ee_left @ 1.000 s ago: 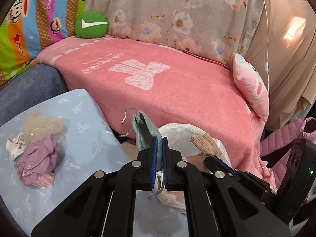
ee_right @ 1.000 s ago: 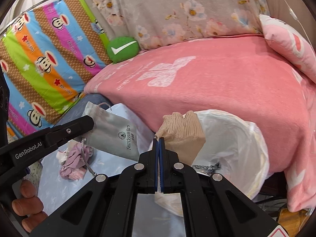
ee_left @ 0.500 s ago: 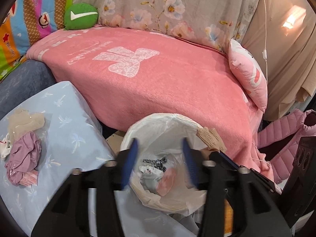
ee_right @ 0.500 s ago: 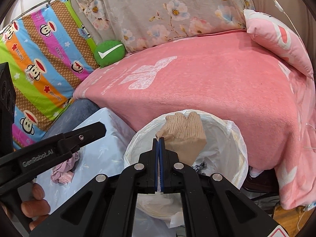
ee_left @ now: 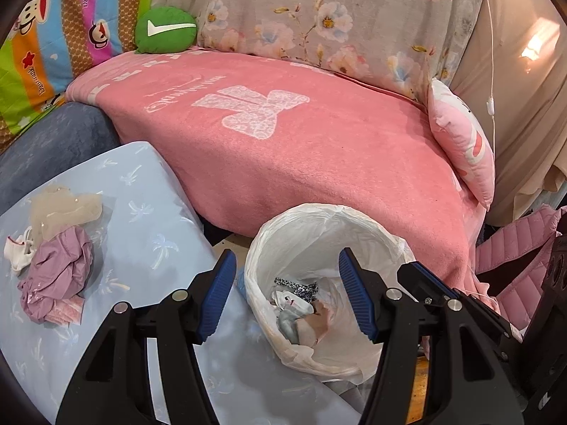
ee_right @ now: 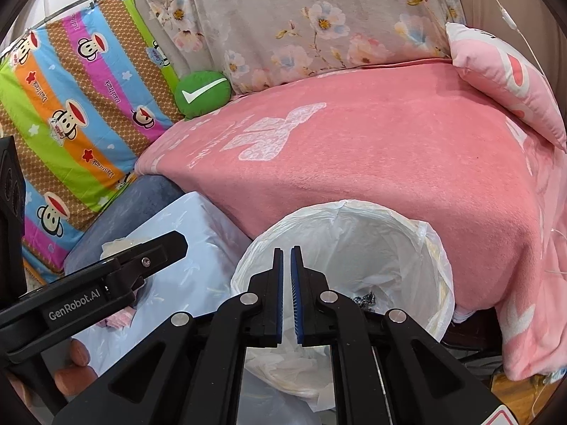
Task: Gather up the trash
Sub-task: 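Move both tools back over the remaining clothes on the table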
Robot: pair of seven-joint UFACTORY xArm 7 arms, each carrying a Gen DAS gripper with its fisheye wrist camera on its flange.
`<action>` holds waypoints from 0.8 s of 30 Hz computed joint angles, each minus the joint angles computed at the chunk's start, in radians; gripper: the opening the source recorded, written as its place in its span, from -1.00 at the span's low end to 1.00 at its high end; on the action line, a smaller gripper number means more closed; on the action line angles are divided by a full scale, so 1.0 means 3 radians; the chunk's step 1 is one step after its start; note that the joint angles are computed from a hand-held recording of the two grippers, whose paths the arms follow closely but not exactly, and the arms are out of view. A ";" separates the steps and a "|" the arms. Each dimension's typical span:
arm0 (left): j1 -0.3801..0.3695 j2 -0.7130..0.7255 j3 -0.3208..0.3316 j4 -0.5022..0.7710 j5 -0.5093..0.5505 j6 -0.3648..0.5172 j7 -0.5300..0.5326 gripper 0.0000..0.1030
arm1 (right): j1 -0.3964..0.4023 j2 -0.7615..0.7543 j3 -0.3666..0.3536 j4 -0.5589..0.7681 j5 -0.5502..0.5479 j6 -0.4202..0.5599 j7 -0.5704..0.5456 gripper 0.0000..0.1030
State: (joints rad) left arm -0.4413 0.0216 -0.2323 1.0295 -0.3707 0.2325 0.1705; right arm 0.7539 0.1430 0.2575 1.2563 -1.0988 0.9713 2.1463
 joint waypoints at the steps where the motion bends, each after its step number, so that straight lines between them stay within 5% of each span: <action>1: 0.0003 -0.0008 0.0003 -0.0013 -0.0006 -0.0005 -0.0003 0.12 | 0.0003 0.0015 0.0003 0.0018 0.0003 0.0002 -0.0015 -0.86; 24: 0.0109 -0.0254 0.0203 -0.0430 -0.0183 -0.0131 -0.0053 0.27 | 0.0297 0.0553 -0.0208 0.0681 0.0104 -0.0103 -0.0470 -0.70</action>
